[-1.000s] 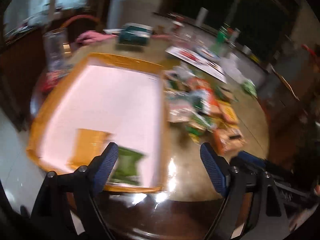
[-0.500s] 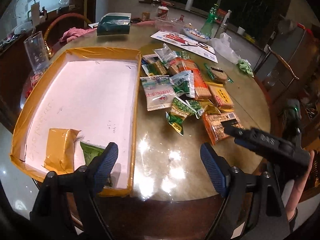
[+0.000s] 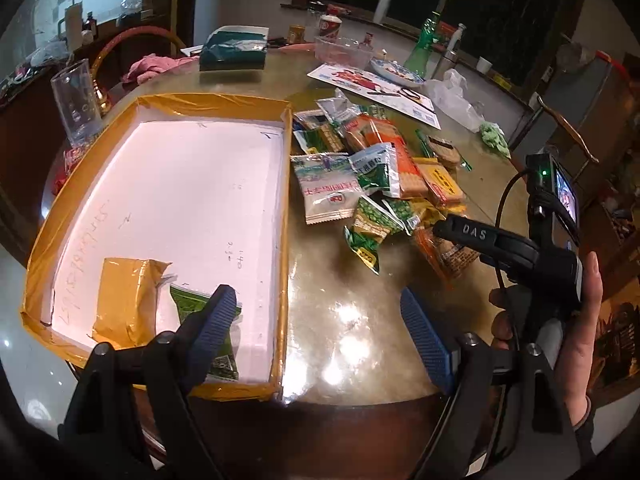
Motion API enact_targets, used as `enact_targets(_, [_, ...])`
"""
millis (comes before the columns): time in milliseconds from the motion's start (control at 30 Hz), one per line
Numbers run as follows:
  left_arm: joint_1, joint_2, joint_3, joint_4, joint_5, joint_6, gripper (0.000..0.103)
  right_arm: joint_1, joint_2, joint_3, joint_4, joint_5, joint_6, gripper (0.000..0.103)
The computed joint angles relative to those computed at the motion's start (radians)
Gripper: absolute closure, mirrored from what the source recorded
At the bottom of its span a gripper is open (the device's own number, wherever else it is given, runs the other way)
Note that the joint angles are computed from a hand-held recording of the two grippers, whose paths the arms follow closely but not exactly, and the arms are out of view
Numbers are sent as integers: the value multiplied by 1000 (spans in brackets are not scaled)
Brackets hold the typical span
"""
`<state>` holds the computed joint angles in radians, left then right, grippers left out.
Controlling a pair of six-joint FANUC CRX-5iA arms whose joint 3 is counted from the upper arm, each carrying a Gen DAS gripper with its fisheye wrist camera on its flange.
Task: Organize snacks
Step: 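Grasp the green pea packet with the left gripper while the right gripper grasps the cracker pack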
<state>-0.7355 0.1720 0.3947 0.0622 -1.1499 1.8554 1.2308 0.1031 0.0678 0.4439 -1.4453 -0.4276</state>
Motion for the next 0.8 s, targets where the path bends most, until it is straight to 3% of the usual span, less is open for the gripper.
enact_targets(233, [-14, 38, 46, 9, -13, -27, 19, 96, -98, -109, 21, 27, 26, 21])
enact_targets(400, [-34, 149, 184, 2, -88, -76, 19, 155, -167, -209, 78, 56, 1, 21])
enact_targets(567, [-58, 315, 395, -18, -172, -139, 19, 174, -222, -281, 121, 115, -64, 21])
enact_targets(667, [-88, 424, 560, -105, -271, -164, 20, 166, -240, -306, 141, 165, -89, 21])
enact_targets(733, [-90, 449, 584, -110, -283, -170, 31, 157, -237, -304, 144, 185, -96, 21])
enact_targets(800, [-84, 469, 600, -92, -319, -175, 57, 144, -214, -277, 129, 174, -60, 21])
